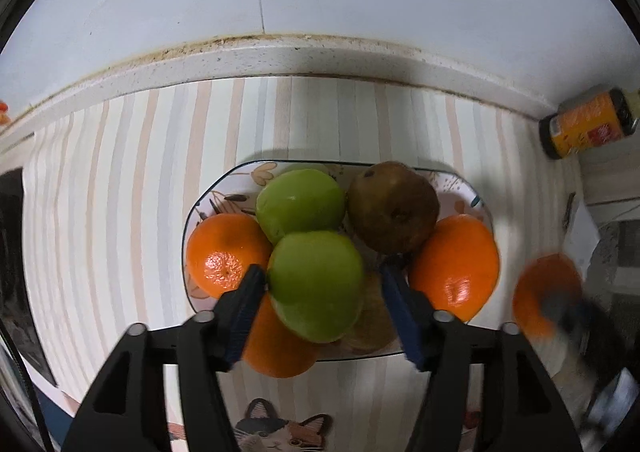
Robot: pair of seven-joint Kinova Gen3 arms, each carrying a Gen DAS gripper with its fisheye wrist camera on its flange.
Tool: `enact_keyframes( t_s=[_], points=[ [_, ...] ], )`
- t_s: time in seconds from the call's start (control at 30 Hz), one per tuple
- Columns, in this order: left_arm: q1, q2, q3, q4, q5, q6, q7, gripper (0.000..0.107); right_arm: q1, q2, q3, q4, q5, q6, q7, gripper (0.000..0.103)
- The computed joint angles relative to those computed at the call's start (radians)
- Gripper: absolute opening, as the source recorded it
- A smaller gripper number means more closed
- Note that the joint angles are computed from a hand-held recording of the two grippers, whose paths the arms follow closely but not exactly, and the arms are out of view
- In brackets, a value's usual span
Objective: Organize fruits
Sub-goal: 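Lower the green apple onto the plate with the left tool while the right tool places the tangerine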
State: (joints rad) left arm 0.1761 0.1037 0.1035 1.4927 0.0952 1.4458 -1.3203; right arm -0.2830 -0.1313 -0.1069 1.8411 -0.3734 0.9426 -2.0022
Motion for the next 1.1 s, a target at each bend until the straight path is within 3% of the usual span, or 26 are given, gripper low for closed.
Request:
enact_keyframes(
  t_s=[0.07, 0.37, 0.43, 0.5, 0.73, 0.83, 0.9, 0.97, 1.1],
  points=[
    [-0.013, -0.004, -0.008, 0.007, 0.026, -0.005, -0.002, 0.08, 0.011, 0.047, 0.015, -0.045, 0.022, 0.012, 0.018, 0.059],
    [-0.011, 0.007, -0.007, 0.01, 0.007, -0.02, 0.045, 0.085, 0.018, 0.352, 0.002, -0.297, 0.098, 0.125, 0.086, 0.059],
    [-0.003, 0.014, -0.005, 0.006, -0.017, -0.025, 0.065, 0.097, 0.021, 0.406, -0.014, -0.348, 0.114, 0.181, 0.101, 0.059],
    [-0.005, 0.016, -0.007, 0.008, -0.016, -0.031, 0.065, 0.099, 0.023, 0.439, -0.017, -0.371, 0.092, 0.215, 0.133, 0.059],
    [-0.005, 0.011, -0.008, 0.018, -0.024, -0.055, 0.068, 0.099, 0.03, 0.487, -0.021, -0.419, 0.068, 0.276, 0.177, 0.06],
    [0.0, 0.006, -0.005, 0.019, -0.042, -0.067, 0.07, 0.099, 0.02, 0.488, -0.012, -0.419, 0.086, 0.286, 0.158, 0.071],
    [0.002, 0.001, -0.004, 0.016, -0.052, -0.068, 0.073, 0.099, 0.023, 0.481, -0.012, -0.406, 0.082, 0.274, 0.159, 0.073],
    [0.005, -0.005, -0.005, 0.017, -0.067, -0.076, 0.083, 0.099, 0.023, 0.478, -0.011, -0.404, 0.083, 0.275, 0.15, 0.083],
    [0.012, -0.03, -0.002, 0.026, -0.11, -0.083, 0.098, 0.099, -0.006, 0.428, -0.002, -0.389, 0.141, 0.261, 0.107, 0.087]
  ],
)
